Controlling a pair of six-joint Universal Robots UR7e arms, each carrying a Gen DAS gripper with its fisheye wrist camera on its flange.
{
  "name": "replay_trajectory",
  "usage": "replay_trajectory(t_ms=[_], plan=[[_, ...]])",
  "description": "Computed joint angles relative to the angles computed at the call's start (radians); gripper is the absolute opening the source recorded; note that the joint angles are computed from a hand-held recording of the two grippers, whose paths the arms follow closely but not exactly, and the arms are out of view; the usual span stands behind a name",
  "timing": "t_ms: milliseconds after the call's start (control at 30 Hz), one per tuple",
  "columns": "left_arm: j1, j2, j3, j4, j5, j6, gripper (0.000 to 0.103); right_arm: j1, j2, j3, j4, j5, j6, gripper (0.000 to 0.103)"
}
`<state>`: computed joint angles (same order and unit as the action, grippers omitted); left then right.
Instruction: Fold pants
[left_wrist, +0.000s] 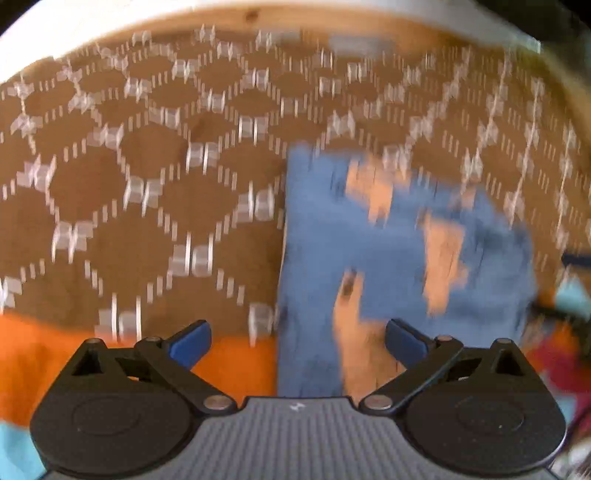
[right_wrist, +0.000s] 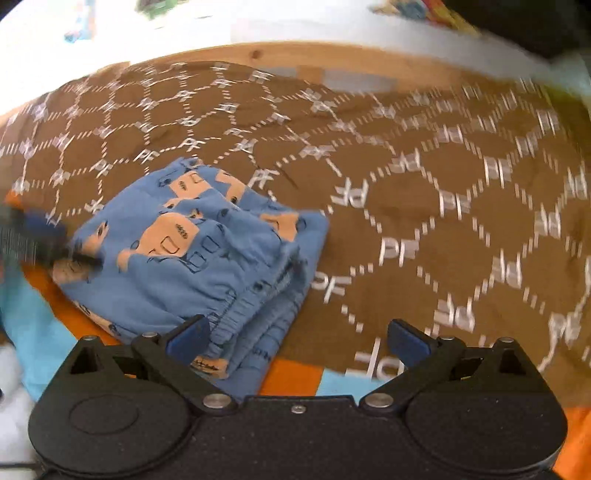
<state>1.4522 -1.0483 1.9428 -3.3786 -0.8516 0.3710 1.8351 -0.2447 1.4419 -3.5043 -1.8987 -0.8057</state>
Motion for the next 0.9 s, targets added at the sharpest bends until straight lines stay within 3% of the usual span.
replay_trajectory(t_ms=[67, 167, 233, 367, 433, 500, 633, 733, 900], plan=[[0.017, -0.010, 0.037, -0.071, -0.042, -0.010, 0.103, 0.000, -0.003, 0.001, 0.016, -0.005, 0.034, 0.102], [0.019, -0.043, 0.055, -0.036, -0.050, -0.052, 0.103, 0.011, -0.008, 0.002, 0.018, -0.020, 0.020, 0.102], [0.015, -0.065, 0.072, -0.039, -0.063, -0.083, 0.103, 0.009, -0.019, 0.022, -0.030, 0.021, 0.028, 0.102], [0.030, -0.074, 0.100, -0.101, -0.200, -0.040, 0.103, -0.002, -0.030, 0.021, 0.028, 0.076, 0.050, 0.102], [0.024, -0.058, 0.087, -0.050, -0.161, -0.038, 0.103, -0.001, -0.016, -0.007, 0.116, 0.009, 0.050, 0.102], [0.017, -0.035, 0.081, -0.046, -0.108, -0.030, 0.103, -0.006, -0.006, 0.004, 0.086, 0.008, 0.015, 0.102], [0.017, -0.024, 0.101, -0.112, -0.107, -0.004, 0.103, 0.005, -0.009, 0.004, 0.097, -0.012, 0.002, 0.102], [0.014, -0.038, 0.098, -0.075, -0.104, -0.027, 0.103, 0.004, -0.039, 0.019, 0.136, 0.025, 0.035, 0.102], [0.000, -0.063, 0.084, 0.013, -0.072, -0.087, 0.103, 0.009, -0.048, 0.015, 0.116, 0.056, -0.011, 0.102]])
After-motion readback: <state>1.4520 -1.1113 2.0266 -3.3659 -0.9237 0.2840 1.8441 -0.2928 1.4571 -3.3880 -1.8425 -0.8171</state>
